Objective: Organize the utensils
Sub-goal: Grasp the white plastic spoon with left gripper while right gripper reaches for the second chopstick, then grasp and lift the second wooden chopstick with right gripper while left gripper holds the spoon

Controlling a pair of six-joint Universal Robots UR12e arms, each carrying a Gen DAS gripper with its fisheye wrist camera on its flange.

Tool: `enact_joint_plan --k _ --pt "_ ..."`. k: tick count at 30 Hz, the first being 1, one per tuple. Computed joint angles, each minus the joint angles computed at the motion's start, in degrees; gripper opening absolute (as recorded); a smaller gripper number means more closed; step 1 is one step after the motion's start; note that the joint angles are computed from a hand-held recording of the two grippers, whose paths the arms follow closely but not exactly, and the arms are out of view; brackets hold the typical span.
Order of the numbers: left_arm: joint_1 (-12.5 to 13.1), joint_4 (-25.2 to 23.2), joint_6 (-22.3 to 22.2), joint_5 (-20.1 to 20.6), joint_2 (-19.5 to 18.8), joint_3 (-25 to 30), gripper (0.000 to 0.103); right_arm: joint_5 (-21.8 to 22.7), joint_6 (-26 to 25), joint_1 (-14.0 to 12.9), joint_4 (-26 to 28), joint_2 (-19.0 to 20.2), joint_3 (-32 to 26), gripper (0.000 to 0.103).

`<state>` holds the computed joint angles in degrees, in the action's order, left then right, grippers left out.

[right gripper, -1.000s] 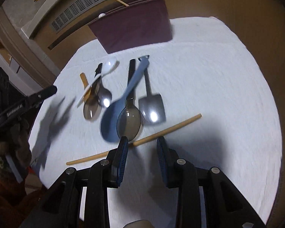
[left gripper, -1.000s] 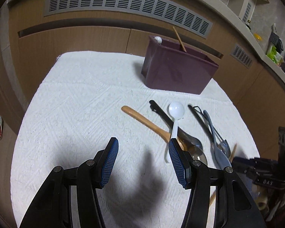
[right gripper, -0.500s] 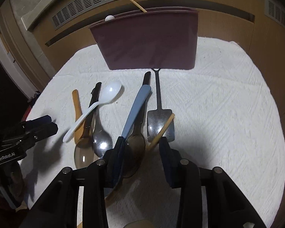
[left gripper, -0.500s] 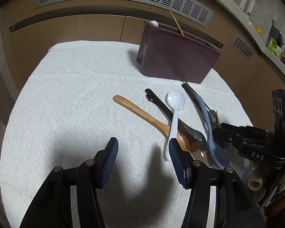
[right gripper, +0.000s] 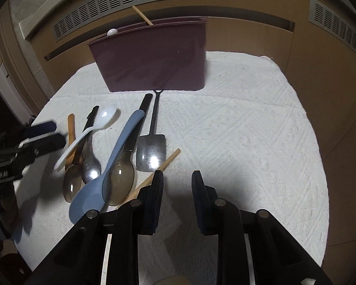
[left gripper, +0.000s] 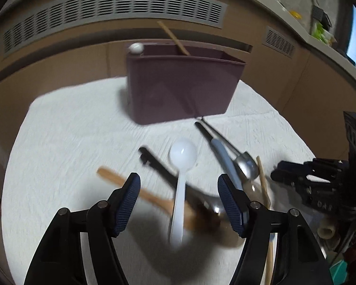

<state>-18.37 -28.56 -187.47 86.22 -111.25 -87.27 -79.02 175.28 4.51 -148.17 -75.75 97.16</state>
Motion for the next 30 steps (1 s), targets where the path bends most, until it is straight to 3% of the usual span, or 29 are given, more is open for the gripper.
enact_joint_plan --k 3,8,10,16,19,25,30 --pt "-0.3 -5.1 4.0 0.2 -2.8 4.8 0.058 -0.7 -0.7 0.1 -0.2 -0.7 0.9 0.023" --pt "-0.5 -12.6 5.9 2.0 -6.2 10.3 0.050 -1.7 -1.6 0.0 0.5 -1.6 1.9 0.023" --pt "-0.5 -14.6 5.2 2.3 -7.0 11.6 0.045 -1.6 -1.8 -0.2 0.4 -1.9 2.2 0.024" --pt "-0.2 -15.9 4.1 1.9 -7.4 12.4 0.045 -3.6 -2.8 0.5 -0.7 -1.9 2.3 0.027" --pt "-0.5 -14.6 3.7 3.1 -7.2 11.8 0.035 -1.8 -1.9 0.3 0.7 -1.9 2.0 0.027" --pt "0.6 -7.3 -2.2 0.2 -3.9 5.8 0.035 1.8 0.6 0.4 3.0 -2.7 2.3 0.027" --pt "1.1 1.6 -6.2 2.0 0.8 -1.5 0.035 5.4 4.8 0.4 5.7 -2.8 2.1 0.027"
